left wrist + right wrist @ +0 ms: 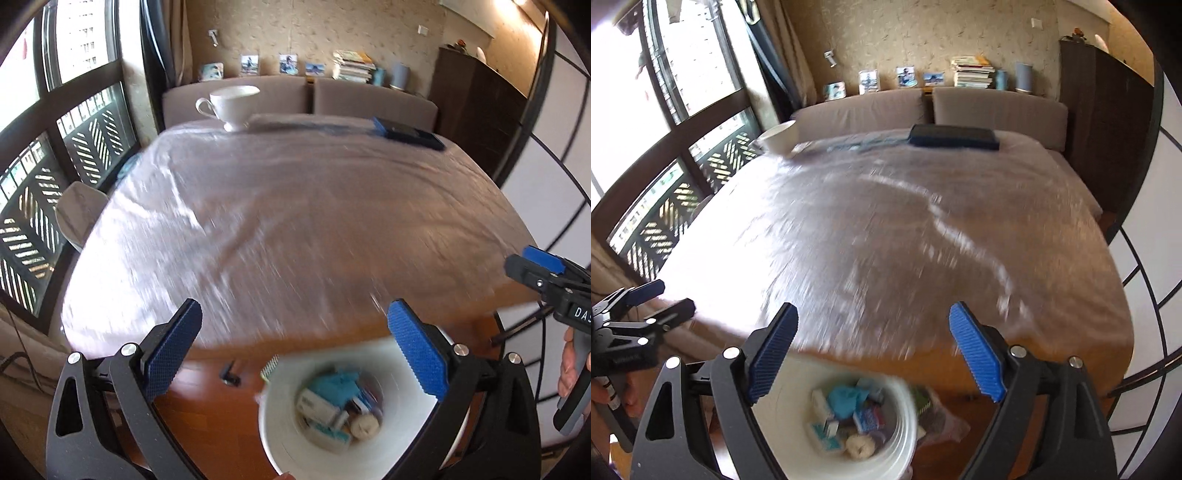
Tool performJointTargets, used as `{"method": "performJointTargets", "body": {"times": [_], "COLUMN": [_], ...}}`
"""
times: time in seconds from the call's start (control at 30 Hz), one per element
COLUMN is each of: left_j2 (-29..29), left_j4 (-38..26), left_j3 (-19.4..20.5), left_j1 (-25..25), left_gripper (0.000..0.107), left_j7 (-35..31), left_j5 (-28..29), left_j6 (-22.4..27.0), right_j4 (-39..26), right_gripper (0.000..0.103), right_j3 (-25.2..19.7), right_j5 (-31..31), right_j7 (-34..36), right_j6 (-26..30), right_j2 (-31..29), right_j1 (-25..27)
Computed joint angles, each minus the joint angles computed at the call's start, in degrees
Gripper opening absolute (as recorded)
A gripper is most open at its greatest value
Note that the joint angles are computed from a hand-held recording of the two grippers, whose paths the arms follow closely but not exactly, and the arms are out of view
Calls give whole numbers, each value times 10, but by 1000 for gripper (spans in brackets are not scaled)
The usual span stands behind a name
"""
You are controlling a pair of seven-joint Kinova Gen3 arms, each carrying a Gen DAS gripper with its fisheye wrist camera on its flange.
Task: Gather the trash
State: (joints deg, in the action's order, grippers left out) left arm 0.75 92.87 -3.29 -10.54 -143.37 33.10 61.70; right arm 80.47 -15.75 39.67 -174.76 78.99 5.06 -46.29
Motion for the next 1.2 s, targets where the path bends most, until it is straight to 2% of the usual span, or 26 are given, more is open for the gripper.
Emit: {"method": "performJointTargets", "body": {"times": [0.2,0.37,0.5,0.67,0.93,1.2], "left_j2": [83,139,179,233,288,305], "left_j4": [-89,-156,-195,-257,-336,-356], "left_j3": [21,49,65,79,84,87], "left_j1": [-6,4,15,33,68,80], "left_gripper": [101,101,101,101,101,101], "left_j7": [34,89,126,187,257,280], "left_j5": [7,-27,-56,-94,-169,-206], "left_j6": [2,-14,-38,-45,-41,-38], "right_j4": [-31,-47,-34,-21,-22,-33], "right_gripper": [84,84,84,84,84,88], "right_j3": [42,73,89,103,129,143], "right_j5": [-1,-26,-41,-66,-104,-110], "right_j7": [46,90,121,179,230,247], "right_j6": [-7,-21,-58,-105,-151,-151], "right_j2": [37,54,53,56,75,88], "right_j1": [39,77,110,155,209,224]}}
